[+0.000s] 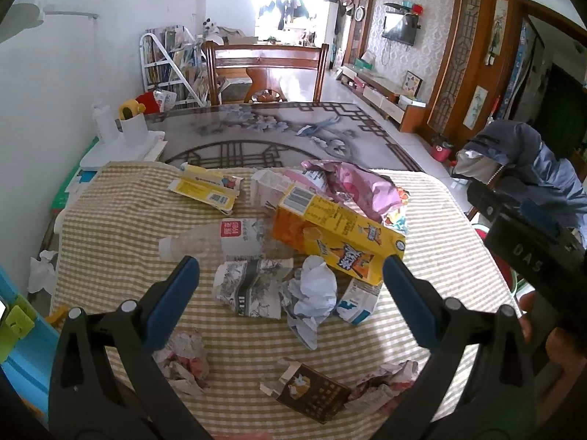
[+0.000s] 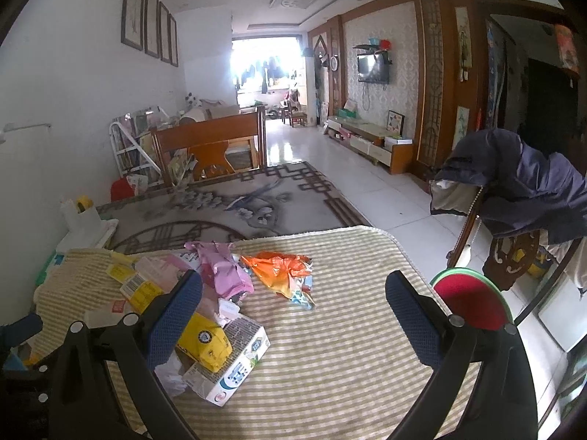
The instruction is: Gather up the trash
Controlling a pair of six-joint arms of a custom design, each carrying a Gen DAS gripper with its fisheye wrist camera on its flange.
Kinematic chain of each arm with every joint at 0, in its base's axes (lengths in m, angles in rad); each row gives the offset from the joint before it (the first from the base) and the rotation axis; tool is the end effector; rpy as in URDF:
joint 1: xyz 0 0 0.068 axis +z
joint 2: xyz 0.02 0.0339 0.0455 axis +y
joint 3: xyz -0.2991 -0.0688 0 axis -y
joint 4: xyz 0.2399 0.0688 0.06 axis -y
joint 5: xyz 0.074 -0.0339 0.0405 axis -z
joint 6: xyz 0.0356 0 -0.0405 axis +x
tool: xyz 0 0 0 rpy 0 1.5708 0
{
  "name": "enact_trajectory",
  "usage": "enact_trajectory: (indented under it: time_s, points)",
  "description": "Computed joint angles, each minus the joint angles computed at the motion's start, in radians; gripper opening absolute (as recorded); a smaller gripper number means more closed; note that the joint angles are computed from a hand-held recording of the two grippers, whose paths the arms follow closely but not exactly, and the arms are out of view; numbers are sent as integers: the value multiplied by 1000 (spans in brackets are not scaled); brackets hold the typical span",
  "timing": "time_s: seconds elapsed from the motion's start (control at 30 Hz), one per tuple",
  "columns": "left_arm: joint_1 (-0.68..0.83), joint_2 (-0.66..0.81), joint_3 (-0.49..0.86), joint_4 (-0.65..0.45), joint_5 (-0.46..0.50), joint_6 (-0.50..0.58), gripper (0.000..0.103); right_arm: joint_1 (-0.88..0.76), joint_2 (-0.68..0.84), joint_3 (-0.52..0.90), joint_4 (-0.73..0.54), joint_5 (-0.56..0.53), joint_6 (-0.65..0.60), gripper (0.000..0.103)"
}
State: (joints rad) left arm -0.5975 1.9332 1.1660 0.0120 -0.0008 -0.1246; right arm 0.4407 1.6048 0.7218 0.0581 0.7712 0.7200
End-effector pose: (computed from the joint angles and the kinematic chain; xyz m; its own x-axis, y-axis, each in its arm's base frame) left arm 0.3474 -0.2364 0.1947 -0.6321 0.2798 -0.7226 0.4873 0.8686 -0.0899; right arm 0.2786 0.1040 0.1921 -0.4190 0.3251 -0.8478 0.5297 0.8459 0.0626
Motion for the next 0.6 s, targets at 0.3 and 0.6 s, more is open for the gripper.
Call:
enact_trajectory:
  time_s: [0.3, 0.6]
  points:
    - [-8, -9, -14, -1, -8, -6, 98, 11, -37, -61, 61, 41, 19, 96]
    - [-24, -24, -26, -6, -20, -4, 98, 9, -58, -86, 61, 38, 32, 96]
